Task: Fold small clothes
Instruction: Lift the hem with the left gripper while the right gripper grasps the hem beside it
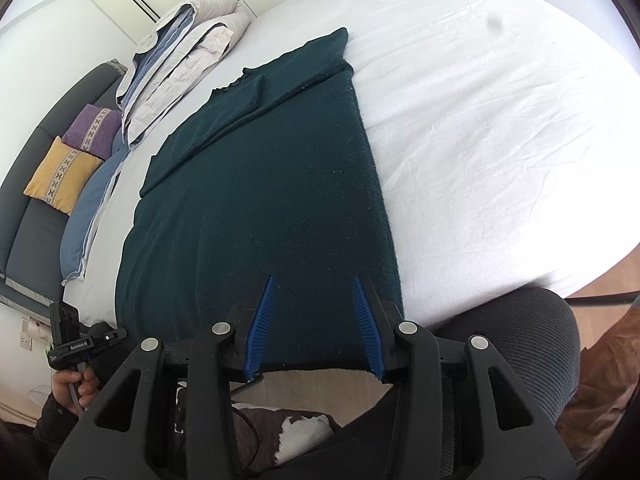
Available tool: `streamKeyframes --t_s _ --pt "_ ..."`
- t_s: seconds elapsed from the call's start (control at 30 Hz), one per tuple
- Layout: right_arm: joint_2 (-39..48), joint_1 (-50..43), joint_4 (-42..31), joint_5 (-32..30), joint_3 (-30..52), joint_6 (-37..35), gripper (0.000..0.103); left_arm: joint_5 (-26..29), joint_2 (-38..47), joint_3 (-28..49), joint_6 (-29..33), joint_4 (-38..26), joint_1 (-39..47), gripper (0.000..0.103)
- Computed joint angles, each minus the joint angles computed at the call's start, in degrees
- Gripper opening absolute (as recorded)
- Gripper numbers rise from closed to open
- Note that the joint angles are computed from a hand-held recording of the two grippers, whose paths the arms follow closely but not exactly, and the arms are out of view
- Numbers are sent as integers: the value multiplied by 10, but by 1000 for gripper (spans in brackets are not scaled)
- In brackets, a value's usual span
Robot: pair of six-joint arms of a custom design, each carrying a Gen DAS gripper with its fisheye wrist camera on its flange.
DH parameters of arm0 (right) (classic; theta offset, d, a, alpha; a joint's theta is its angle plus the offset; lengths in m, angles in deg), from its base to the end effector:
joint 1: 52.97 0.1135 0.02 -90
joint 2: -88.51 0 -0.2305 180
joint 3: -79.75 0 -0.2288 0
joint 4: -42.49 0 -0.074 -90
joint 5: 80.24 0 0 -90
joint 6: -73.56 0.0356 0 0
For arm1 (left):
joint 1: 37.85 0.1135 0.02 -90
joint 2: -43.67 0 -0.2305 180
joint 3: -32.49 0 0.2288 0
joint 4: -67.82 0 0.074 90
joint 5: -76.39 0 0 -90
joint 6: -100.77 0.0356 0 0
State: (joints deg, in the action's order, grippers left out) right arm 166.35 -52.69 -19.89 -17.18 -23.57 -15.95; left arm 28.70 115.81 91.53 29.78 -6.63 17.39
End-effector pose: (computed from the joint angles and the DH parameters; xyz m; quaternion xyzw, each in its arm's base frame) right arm 0.2472 0.0173 0.2395 -0.0516 0.9468 0.2282 0.2210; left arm 0.1203 0.1313 0.1808 -0.2826 0.8886 -0.2756 0.2337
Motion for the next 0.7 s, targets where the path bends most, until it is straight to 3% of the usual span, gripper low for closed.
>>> streamKeyframes --t_s 0.03,0.33,0.7 --pt "0 -5 -7 2 4 -4 39 0 1 0 -1 1 2 9" --pt "60 -17 -55 48 34 -15 39 -22 -34 -9 -40 24 -32 6" --pt "129 35 -86 131 75 -55 38 -20 -51 3 -19 7 -9 6"
